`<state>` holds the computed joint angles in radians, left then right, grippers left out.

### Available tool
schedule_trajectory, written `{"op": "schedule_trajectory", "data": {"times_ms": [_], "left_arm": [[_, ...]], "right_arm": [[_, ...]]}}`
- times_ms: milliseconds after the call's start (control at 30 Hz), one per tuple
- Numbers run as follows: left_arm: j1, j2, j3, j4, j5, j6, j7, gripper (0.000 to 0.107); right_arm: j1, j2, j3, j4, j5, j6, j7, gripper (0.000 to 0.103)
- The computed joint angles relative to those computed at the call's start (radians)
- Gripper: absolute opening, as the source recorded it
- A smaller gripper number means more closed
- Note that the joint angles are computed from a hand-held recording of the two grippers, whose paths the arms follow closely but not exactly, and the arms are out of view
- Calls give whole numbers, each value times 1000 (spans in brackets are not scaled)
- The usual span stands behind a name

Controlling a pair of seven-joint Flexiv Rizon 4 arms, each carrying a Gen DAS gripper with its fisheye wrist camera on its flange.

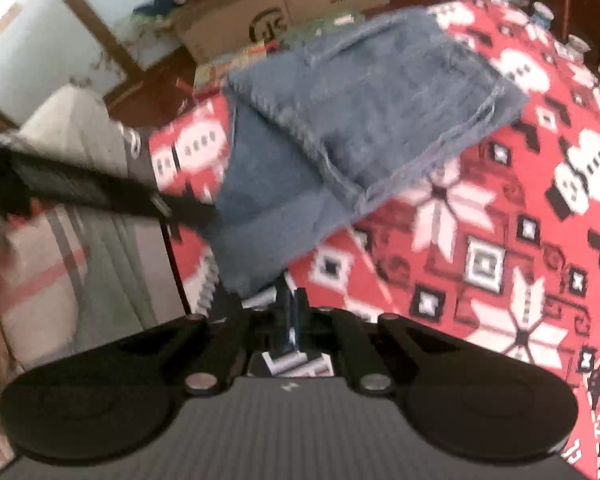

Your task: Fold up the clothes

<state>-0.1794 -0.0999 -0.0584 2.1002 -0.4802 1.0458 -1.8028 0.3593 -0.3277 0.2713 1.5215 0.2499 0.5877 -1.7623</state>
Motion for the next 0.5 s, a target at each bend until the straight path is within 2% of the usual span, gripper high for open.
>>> {"op": "schedule_trajectory", "data": {"times_ms": [67,100,200,267,333,433,500], "left_arm": [[3,-15,7,-7,39,-34,-32,11],[4,-17,8,-4,46,-42,-40,6],[10,-8,10,7,43,-66,-43,4],[14,-7,16,-12,92,-119,-46,4],[14,-1,21,-29,150,-170,-66,3],[17,31,23,0,93,-149,-65,6],[18,45,24,3,75,-124,-73,6]], "right_arm": [[7,-23,10,-23,11,13,-25,2],[15,-37,13,-33,7,13,-33,2],[44,-71,10,-41,-28,14,-14,3],[51,-75,10,-31,-35,27,9,6],[42,-72,18,-36,-36,-12,-11,7],[28,-63,17,-59,-27,-66,-24,6],[29,-63,8,-72,-28,-42,-17,6]]}}
